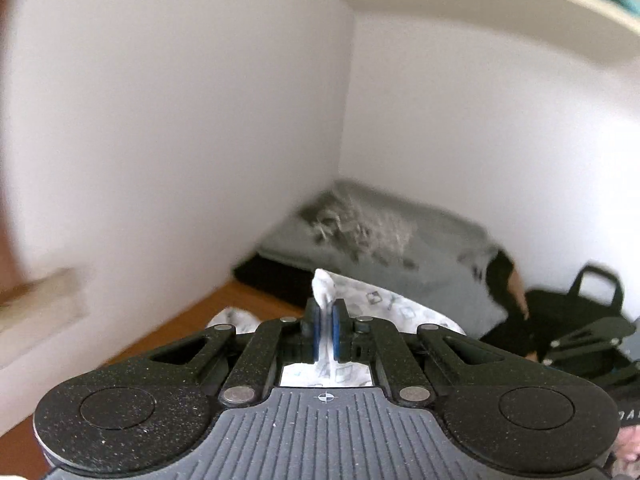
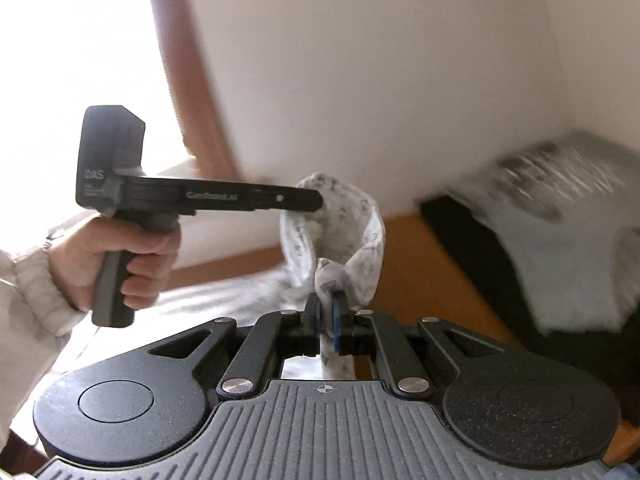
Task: Fold clothes
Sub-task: 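Grasp the robe edge with the left gripper while the right gripper grasps fabric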
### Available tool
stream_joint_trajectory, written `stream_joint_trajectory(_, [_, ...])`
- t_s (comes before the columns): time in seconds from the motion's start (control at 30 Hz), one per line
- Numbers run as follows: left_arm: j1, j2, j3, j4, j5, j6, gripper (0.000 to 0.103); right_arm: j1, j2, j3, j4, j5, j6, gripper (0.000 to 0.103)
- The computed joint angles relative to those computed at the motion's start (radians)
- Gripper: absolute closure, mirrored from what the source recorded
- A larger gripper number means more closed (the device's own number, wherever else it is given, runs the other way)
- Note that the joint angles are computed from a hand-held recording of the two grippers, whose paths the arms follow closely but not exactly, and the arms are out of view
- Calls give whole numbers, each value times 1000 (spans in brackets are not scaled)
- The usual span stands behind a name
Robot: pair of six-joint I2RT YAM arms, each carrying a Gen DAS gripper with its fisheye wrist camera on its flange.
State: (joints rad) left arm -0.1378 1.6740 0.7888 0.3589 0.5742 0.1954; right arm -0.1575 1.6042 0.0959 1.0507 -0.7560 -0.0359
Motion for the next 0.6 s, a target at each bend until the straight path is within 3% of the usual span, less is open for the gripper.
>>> stream_joint_trajectory(0.13, [163, -242, -145, -36, 102, -16, 97, 249, -284, -57, -130, 120, 61, 96])
stream_joint_trajectory(0.23, [341, -393, -215, -113, 217, -5, 97, 513, -384, -56, -176, 270, 123, 96])
stream_joint_trajectory(0.3, [478, -442, -232, -175, 308, 22, 97, 692, -361, -35, -157, 379, 146, 96])
stream_joint_trajectory(0.43, [716, -426, -235, -267, 442, 119, 97, 969, -160, 38, -55, 551, 187, 96])
stream_joint_trajectory(0.53, [815, -339, -249, -257, 448, 171, 95, 1102, 0, 113, -18, 631, 211, 96])
stream_joint_trajectory(0.6, [881, -248, -249, -259, 444, 204, 79, 1159, 93, 167, -20, 648, 233, 89])
